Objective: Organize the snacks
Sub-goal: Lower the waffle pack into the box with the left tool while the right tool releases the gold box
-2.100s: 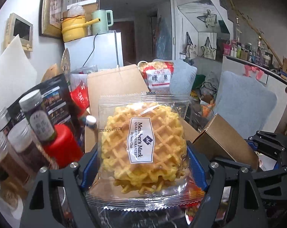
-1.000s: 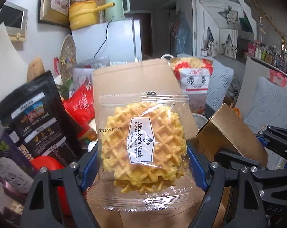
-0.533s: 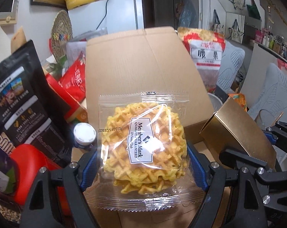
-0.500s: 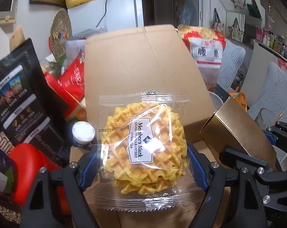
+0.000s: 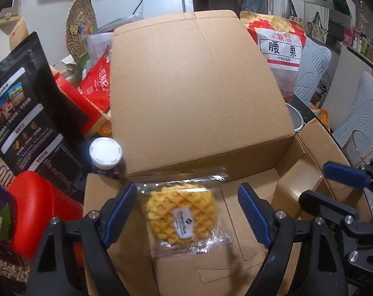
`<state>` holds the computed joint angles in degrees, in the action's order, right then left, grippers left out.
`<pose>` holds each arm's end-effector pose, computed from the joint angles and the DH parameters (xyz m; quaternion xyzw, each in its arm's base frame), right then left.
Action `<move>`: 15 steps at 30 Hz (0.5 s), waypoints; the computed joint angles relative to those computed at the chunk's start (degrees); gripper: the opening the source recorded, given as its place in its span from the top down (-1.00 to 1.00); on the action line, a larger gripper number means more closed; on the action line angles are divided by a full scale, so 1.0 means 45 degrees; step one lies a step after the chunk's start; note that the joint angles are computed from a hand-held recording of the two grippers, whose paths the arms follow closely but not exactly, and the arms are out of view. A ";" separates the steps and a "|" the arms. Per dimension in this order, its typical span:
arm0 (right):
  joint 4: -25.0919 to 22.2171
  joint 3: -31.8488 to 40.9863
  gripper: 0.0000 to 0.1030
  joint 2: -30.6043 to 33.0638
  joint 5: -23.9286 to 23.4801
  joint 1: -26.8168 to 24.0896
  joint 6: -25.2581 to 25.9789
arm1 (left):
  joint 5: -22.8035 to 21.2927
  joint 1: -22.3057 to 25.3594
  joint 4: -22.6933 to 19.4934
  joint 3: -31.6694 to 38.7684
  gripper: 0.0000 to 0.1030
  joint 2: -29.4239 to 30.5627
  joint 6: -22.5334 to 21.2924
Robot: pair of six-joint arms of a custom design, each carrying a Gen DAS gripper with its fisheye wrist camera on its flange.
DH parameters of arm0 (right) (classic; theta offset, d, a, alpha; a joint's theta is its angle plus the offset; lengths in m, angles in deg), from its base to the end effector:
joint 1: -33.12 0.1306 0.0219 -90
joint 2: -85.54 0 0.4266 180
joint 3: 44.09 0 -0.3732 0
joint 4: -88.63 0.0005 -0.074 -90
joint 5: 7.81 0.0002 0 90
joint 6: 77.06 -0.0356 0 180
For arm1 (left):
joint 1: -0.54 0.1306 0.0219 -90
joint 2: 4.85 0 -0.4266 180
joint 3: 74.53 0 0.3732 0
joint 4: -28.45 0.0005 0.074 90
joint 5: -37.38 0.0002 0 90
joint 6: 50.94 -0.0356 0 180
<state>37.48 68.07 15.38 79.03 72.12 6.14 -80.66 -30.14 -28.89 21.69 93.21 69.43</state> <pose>0.4743 0.3860 0.4644 -0.2688 0.8964 0.1605 0.3137 0.4457 -0.2455 0.4504 -0.0618 0.9355 0.0702 0.3407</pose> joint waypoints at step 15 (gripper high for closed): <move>0.0218 -0.0480 -0.01 -0.0868 0.0925 0.0247 0.0081 | -0.0810 -0.0701 0.0052 0.0081 -0.65 -0.0882 -0.0029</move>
